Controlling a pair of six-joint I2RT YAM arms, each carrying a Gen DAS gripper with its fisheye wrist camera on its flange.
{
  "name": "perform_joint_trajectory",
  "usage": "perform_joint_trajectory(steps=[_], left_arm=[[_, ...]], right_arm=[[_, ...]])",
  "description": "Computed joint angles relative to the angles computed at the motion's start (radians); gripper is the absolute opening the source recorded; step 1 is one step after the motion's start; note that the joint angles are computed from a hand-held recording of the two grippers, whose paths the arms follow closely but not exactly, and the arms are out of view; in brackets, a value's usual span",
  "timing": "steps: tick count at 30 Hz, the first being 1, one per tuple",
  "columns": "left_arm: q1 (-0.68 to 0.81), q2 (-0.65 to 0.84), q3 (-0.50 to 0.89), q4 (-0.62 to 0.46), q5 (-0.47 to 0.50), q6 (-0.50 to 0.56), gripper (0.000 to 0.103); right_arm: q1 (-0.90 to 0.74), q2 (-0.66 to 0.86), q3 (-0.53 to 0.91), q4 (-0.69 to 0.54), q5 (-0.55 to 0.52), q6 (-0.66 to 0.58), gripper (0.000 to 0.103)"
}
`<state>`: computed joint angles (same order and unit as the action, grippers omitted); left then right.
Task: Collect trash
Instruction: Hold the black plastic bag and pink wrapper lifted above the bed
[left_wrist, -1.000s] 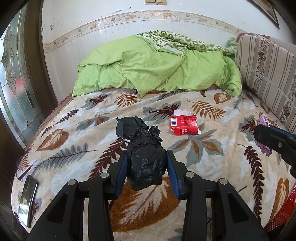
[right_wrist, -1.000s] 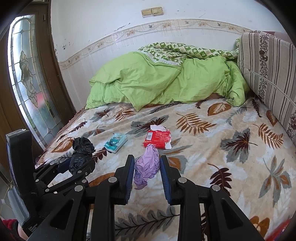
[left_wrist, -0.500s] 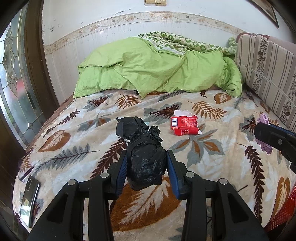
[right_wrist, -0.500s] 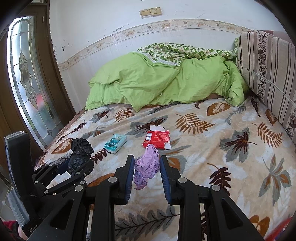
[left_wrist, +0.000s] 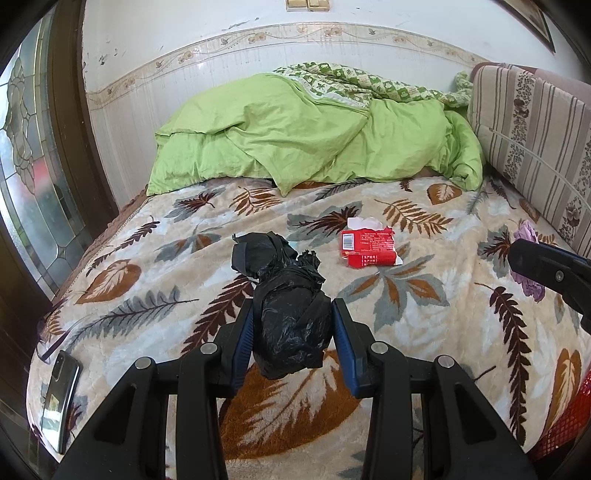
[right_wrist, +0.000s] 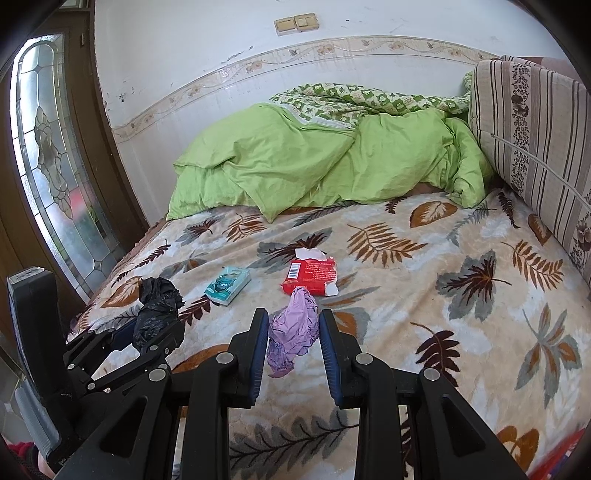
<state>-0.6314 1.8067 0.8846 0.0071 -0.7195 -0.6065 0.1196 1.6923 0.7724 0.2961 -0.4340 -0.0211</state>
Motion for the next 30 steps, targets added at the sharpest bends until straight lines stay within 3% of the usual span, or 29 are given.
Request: perform_joint_trajectory(steps=[21, 30], left_arm=[[-0.015, 0.008, 0.013, -0.017, -0.012, -0.015, 0.039], [-0.004, -0.039, -0.023, 0.01, 0.017, 0.027, 0.039]], right_arm=[[-0.013, 0.003, -0.005, 0.006, -0.004, 0.007, 0.03], [-0.033, -0.021, -0.026, -0.009, -0.011, 0.03, 0.03]])
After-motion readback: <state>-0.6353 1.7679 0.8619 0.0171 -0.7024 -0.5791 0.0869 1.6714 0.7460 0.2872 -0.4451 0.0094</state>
